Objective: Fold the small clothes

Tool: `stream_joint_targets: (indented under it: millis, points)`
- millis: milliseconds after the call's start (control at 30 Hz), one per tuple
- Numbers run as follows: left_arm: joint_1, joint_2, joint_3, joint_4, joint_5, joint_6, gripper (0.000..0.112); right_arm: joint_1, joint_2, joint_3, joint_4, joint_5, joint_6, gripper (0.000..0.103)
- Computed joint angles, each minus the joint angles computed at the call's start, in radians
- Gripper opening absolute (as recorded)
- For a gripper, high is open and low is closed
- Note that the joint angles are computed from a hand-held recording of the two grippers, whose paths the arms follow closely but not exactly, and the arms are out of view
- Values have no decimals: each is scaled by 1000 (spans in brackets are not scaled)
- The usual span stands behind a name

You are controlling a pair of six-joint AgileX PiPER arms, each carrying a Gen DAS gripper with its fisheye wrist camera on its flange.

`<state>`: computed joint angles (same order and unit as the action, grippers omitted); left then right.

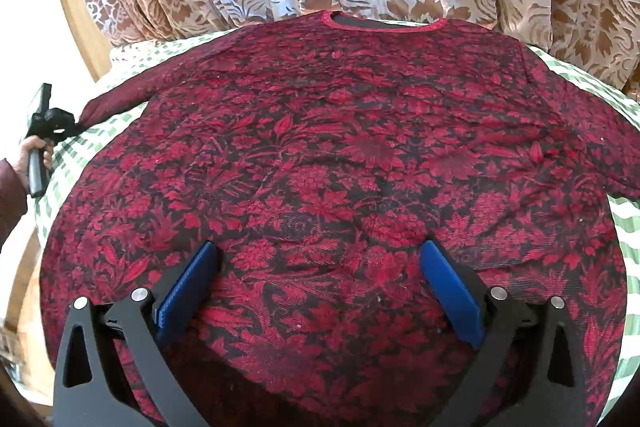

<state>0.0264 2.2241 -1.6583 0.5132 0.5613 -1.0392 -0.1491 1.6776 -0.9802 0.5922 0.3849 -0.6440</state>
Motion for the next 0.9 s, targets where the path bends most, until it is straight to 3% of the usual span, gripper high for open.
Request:
stream_joint_targets:
  millis: [67, 100, 200, 333, 433, 600, 667, 733, 900]
  points:
    - [-14, 4, -35, 3, 66, -45, 23, -1, 1, 0, 4, 0, -4, 100]
    - [-20, -8, -31, -3, 74, -62, 37, -1, 1, 0, 10, -1, -8, 100]
    - [-95, -113, 87, 120, 5, -206, 58, -8, 2, 2, 45, 0, -44, 100]
    - [-236, -208, 182, 147, -94, -208, 60, -16, 2, -5, 53, 20, -46, 100]
    - [-374, -237, 209, 125, -168, -186, 60, -63, -4, -39, 99, 111, -70, 99]
    - [-592, -189, 160, 71, -234, -96, 61, -341, -82, -70, 319, 265, -143, 99]
    - [-655, -152, 110, 58, -212, -46, 61, -497, -80, -112, 360, 334, -134, 99]
    - [-717, -116, 71, 81, -185, -40, 62, -635, -42, -161, 368, 364, -103, 89]
    - [-761, -46, -7, -87, -114, 110, 63, -900, 192, -403, 363, 414, 61, 76]
